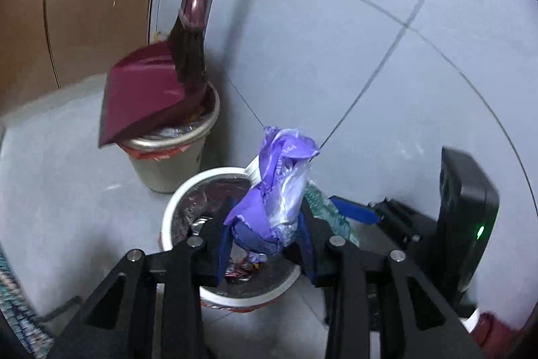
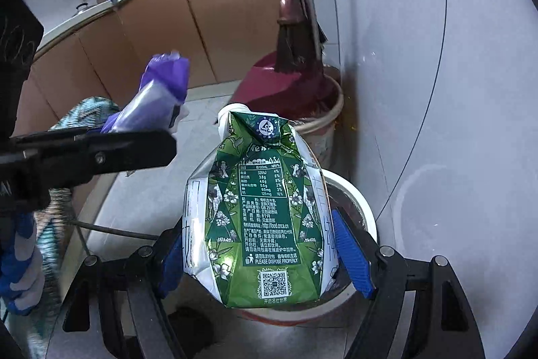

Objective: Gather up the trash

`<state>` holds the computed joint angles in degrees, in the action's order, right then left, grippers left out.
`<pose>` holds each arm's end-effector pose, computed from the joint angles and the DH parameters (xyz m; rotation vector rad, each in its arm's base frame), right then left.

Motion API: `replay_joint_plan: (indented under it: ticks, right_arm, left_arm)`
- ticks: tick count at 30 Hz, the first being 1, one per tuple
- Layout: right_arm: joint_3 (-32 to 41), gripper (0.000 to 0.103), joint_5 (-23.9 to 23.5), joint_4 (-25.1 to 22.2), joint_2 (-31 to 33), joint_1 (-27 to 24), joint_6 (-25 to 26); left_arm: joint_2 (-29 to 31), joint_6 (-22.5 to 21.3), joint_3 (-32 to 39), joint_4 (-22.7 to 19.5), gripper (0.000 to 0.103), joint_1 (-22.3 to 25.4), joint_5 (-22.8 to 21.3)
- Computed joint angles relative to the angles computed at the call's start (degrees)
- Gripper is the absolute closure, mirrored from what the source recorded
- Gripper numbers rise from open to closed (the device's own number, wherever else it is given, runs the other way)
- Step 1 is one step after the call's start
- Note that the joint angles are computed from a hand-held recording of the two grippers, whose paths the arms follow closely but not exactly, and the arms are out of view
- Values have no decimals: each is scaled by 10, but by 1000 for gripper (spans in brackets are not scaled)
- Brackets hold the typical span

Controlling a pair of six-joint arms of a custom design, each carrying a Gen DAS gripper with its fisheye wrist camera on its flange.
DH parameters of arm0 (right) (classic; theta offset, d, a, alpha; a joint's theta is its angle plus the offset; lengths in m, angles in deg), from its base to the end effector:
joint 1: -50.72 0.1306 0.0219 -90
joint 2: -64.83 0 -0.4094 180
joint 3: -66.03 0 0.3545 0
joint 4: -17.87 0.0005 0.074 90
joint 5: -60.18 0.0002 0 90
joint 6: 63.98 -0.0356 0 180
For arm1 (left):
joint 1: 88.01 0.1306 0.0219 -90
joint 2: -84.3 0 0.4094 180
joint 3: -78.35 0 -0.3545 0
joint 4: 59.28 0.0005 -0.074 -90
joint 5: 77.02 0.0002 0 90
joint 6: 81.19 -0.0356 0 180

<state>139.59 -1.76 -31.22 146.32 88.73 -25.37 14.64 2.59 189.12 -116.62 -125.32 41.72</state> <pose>0.3019 0.2140 0.3980 0.4557 2.3620 0.0734 0.4474 -0.3631 0.4289 1.1448 2.3350 -0.8465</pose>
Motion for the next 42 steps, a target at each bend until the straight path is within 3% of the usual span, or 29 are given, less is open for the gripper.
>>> replay_joint_plan:
  ticks: [2, 6, 13, 19, 23, 27, 29, 35, 42]
  right_arm:
    - [-7, 26, -6, 9, 10, -14, 5]
    - [-24, 15, -3, 9, 12, -19, -10]
    - [-4, 10, 27, -38, 6, 21, -64]
    - [79, 5, 97, -140, 15, 94, -138]
    - [159, 0, 148, -212, 37, 147, -170]
    - [259, 0, 203, -303, 78, 210, -201]
    - [301, 0, 224, -343, 97, 238, -222]
    - [387, 0, 262, -413, 143, 295, -257]
    - [459, 0, 297, -476, 186, 332, -281]
  left_arm:
    - [17, 23, 10, 4, 50, 0, 1]
    - [32, 38, 24, 0, 49, 4, 8]
    - [-20, 34, -18, 31, 49, 15, -6]
    - [-125, 33, -98, 72, 48, 36, -47]
    - [-214, 41, -156, 100, 38, 60, -88]
    - [-291, 40, -205, 119, 35, 83, -133]
    - [-334, 37, -227, 117, 28, 99, -164]
    - [-417, 26, -265, 103, 25, 141, -223]
    - [-493, 30, -295, 104, 25, 186, -258]
